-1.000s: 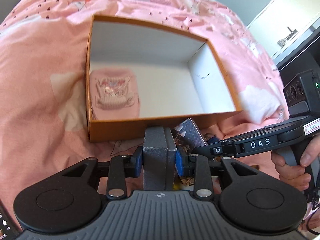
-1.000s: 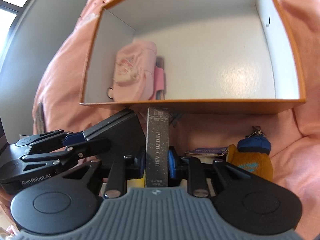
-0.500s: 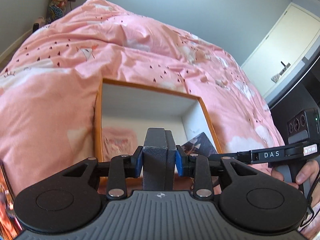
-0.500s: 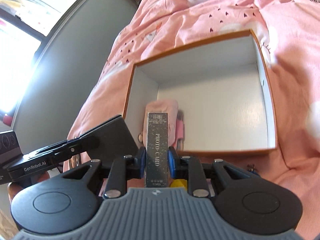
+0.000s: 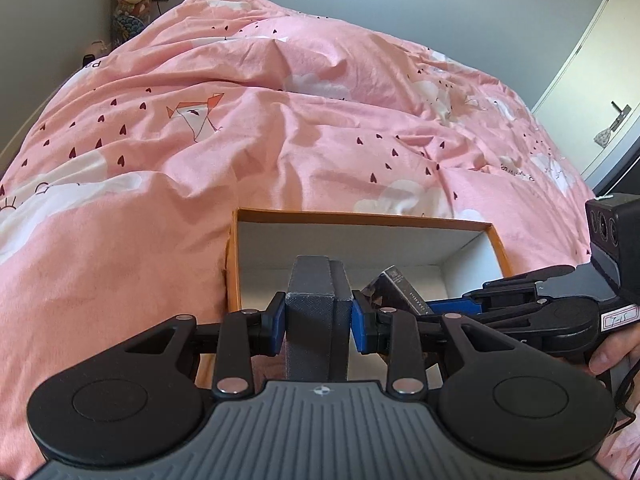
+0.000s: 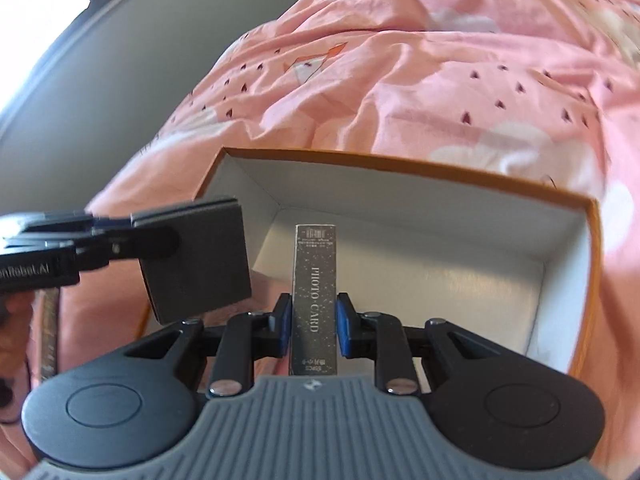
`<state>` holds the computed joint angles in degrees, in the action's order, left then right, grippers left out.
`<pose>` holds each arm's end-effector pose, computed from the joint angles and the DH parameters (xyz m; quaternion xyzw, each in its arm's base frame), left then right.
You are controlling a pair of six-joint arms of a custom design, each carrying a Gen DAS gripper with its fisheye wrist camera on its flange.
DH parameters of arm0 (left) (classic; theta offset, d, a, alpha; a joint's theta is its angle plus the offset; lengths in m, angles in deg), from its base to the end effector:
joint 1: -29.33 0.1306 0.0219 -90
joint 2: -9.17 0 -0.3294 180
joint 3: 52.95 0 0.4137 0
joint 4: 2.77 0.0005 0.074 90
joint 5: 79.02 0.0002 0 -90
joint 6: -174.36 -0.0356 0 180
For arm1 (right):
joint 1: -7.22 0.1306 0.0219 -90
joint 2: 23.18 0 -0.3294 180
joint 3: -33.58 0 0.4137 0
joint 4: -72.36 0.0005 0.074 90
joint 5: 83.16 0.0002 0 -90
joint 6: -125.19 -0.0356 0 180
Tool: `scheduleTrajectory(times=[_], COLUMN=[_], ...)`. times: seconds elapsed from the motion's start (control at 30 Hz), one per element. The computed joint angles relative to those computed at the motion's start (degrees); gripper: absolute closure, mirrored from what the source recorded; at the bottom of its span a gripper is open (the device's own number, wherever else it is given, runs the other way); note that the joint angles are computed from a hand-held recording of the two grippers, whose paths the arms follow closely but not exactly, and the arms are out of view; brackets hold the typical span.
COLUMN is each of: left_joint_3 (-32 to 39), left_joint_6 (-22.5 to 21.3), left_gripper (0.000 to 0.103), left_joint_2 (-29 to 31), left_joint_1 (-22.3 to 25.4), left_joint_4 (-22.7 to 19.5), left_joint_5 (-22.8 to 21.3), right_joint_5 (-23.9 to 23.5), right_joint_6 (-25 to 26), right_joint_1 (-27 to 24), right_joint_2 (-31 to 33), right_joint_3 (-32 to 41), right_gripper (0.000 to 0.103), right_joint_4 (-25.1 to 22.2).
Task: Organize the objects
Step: 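Carry the photo card box and black item over the shoebox with both grippers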
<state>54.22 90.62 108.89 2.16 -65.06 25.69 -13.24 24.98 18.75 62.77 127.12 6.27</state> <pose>0.4850 -0.2596 0.4201 0.2096 0.9227 -0.2030 0.2518 0.4530 0.1044 0.4221 -0.0582 0.9471 0.2152 0.2308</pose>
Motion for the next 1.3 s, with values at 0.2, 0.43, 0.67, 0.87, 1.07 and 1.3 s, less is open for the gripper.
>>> scheduleTrajectory(times=[0.2,0.43,0.67,0.87,1.07,1.3], left_joint_3=[5.87,9.85,11.99,12.06,11.89,12.23], left_joint_6=[-3.04,-6.21,-6.14,-6.03,-5.7,-5.45], left_gripper=[0.067,0.067,0.067,0.067,0.067,0.067], left_joint_2=[5.46,9.13,10.44,10.5,10.33,10.39], left_joint_1=[-0.57,-1.97,-1.61,-1.45,-1.26,-1.18], left_joint_4=[-3.0,-7.58,-11.07,-12.07,-11.97,-12.14], left_joint_5=[-2.37,-6.82,-7.17,-7.1,-6.87,-6.97], right_joint_5=[3.38,1.37,-1.9,-3.52,-3.79,-9.57], right_joint_6=[15.03,13.92,1.81,-14.48,-20.8,-30.82], right_joint_1=[1.68,1.14,0.07,-0.55,-1.4,-4.6], right_joint_2=[7.16,12.55,10.8,6.74,7.15,8.29], right_joint_3=[5.41,8.88,4.27,-2.75,-3.28,-4.71], right_gripper=[0.079,0.079,0.079,0.079,0.075,0.072], right_joint_4=[-0.07,0.19,5.0,12.83,11.26,10.74])
